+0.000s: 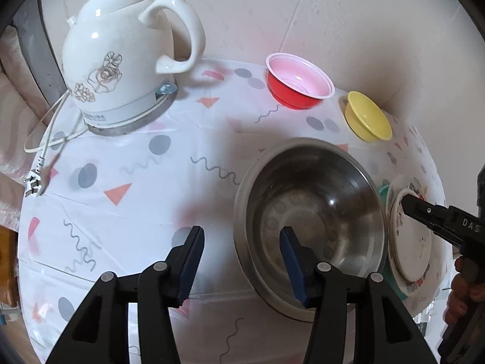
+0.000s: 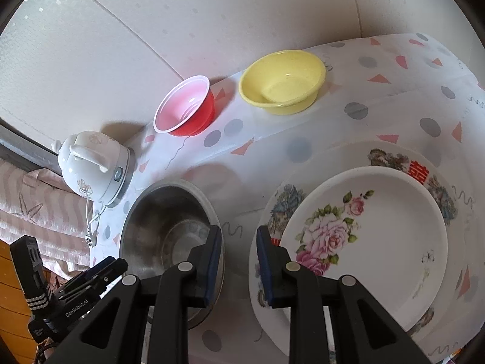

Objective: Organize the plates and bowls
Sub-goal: 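Open both grippers and move the right gripper to the yellow bowl, then grasp the yellow bowl rim with the right gripper while the left gripper grasps it too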

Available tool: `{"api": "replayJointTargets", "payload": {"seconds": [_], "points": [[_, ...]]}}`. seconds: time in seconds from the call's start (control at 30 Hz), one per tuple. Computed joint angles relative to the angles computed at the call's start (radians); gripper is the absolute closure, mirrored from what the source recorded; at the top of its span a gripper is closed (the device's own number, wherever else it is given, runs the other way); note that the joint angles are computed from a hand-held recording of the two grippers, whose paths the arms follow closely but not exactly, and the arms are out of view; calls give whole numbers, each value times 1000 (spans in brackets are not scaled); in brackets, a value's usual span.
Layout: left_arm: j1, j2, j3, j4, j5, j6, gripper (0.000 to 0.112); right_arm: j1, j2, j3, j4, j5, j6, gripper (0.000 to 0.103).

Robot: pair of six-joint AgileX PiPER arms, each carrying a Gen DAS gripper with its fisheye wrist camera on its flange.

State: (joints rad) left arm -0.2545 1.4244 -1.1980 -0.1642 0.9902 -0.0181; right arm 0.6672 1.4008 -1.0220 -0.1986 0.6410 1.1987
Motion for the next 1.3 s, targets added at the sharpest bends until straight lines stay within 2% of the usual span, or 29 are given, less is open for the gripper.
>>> {"api": "replayJointTargets", "payload": {"seconds": [0.23, 0.43, 0.7, 0.87, 0.93, 1.1, 1.3], "points": [[-26, 36, -70, 61, 16, -59, 38, -45, 34, -40, 53, 0, -91, 74], [-52, 103, -171, 133, 41, -127, 34, -90, 82, -101, 113, 5, -207, 74], [-78, 173, -287, 127, 76, -175, 32, -192, 88, -100, 149, 3, -275, 74], [-143, 242, -380, 153, 106, -205, 31, -317, 76, -80, 188, 7, -340, 73], [-165, 269, -413, 157, 117, -212, 31, -374, 86, -91, 198, 20, -374, 69], [-234, 359, -539, 171, 162, -238, 30, -501, 138, -131, 275, 19, -502, 68], [-285, 444, -665, 185, 224, -279, 30, -581, 227, -202, 377, 17, -660, 68]]}}
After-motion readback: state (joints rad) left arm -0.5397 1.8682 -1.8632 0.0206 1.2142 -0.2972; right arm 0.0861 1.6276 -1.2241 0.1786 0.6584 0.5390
